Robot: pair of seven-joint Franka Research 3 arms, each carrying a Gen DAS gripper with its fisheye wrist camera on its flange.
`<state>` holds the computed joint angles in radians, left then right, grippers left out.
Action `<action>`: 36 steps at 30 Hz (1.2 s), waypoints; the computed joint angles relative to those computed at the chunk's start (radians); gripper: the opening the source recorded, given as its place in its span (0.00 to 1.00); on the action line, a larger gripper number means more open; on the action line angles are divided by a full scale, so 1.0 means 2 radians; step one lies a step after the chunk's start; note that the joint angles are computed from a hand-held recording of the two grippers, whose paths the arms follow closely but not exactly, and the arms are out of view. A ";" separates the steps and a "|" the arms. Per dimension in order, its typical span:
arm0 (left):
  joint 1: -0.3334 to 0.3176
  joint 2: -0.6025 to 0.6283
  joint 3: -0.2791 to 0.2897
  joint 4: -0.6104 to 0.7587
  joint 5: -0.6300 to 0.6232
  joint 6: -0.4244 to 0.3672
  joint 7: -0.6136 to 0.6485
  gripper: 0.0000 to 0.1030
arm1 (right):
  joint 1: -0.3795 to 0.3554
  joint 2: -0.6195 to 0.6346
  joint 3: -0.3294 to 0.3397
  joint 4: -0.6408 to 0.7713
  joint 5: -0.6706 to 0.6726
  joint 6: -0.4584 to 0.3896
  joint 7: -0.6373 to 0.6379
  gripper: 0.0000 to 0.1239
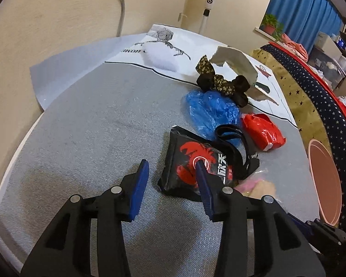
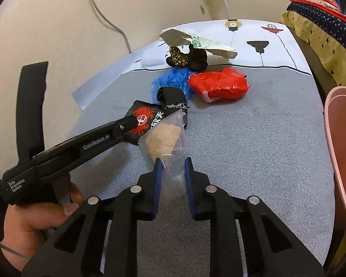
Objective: Collect trash
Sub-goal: 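Grasp the clear bread bag with the right tool while the left tool grasps the black snack packet, then carry the clear bag in the right tool and black packet in the left tool over the pink bucket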
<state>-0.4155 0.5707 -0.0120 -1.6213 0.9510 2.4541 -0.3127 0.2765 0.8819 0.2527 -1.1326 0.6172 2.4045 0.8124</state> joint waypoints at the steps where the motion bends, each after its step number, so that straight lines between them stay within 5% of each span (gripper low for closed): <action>1: 0.001 0.000 0.000 -0.001 0.000 0.003 0.001 0.40 | 0.000 0.000 0.000 0.001 0.000 0.002 0.000 0.14; 10: -0.002 -0.003 0.002 -0.002 0.003 0.011 0.007 0.01 | -0.006 -0.014 0.002 -0.015 0.009 0.031 0.000 0.11; 22: -0.020 -0.040 -0.005 -0.015 0.063 -0.025 -0.019 0.00 | -0.024 -0.060 0.010 -0.077 0.034 0.087 -0.030 0.11; 36: -0.050 -0.096 -0.046 -0.025 0.142 -0.139 -0.020 0.00 | -0.067 -0.165 0.041 -0.197 0.153 0.151 -0.143 0.11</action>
